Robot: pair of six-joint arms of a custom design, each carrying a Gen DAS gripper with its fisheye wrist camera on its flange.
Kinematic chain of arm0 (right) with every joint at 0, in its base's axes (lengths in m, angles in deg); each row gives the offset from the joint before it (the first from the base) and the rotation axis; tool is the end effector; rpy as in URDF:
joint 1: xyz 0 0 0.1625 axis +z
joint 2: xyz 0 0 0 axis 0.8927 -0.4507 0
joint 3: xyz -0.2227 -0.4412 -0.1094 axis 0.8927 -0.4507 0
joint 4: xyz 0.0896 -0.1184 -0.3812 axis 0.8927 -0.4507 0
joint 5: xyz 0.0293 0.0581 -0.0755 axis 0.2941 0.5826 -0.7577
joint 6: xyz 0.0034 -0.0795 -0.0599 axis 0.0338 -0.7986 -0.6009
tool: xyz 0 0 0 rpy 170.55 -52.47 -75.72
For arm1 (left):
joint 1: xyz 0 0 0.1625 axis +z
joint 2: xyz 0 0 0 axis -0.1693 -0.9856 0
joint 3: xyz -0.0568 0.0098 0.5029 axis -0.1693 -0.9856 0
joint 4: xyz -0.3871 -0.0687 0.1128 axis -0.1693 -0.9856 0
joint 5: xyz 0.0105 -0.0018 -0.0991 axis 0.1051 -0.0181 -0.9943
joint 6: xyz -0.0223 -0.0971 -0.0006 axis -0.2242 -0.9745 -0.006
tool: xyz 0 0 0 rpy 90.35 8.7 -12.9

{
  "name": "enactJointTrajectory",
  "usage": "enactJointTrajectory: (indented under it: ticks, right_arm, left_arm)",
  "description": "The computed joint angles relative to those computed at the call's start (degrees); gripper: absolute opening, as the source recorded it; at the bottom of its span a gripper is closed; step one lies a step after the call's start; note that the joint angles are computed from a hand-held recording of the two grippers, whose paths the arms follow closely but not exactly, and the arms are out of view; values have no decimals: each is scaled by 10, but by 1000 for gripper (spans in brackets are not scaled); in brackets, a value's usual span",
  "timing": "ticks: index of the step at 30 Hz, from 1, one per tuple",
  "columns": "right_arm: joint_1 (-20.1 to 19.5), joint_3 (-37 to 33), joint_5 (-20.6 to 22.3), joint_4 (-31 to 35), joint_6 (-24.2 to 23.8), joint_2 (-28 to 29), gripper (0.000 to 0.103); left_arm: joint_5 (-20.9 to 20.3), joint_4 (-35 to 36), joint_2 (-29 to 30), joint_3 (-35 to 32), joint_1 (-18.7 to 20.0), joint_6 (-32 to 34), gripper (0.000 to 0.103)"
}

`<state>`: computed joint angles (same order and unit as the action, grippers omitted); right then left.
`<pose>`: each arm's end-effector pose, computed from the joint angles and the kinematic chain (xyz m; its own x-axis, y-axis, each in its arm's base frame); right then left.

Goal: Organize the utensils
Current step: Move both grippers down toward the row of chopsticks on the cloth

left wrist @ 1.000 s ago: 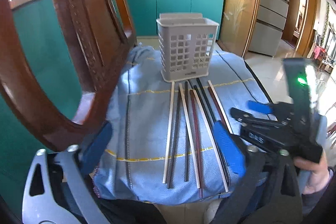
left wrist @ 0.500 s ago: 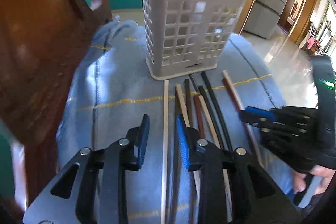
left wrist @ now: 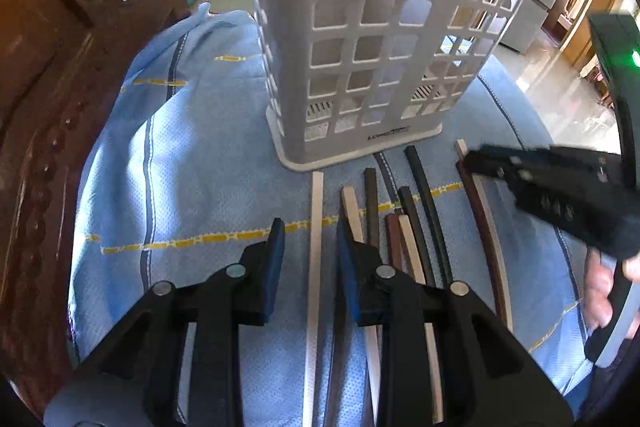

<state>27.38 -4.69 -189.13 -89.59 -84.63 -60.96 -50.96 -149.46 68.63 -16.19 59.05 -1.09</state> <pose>0.0891 -0.8347 0.4084 -0.7930 -0.1187 0.5976 -0.3048 0.9266 -0.2203 -0.4384 -0.8167 -0.0046 -0.7249 0.2487 -0.6424 0.4714 0.8591 -0.1994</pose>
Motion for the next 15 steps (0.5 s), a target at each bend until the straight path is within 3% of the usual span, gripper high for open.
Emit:
enactJointTrajectory:
  ticks: [2,7,12,15]
  right_arm:
    - [-2,-7,10,14,3,3,16]
    - [-1,52,14,-64,-47,-17,17]
    - [6,82,13,-66,-66,-34,16]
    - [14,126,14,-111,-93,-60,1]
  left_arm:
    - [-4,-2,0,1,0,-1,28]
    - [10,-4,-1,17,-4,-10,28]
    - [15,-31,-10,38,-11,-15,28]
    - [17,-58,-20,57,-12,-16,28]
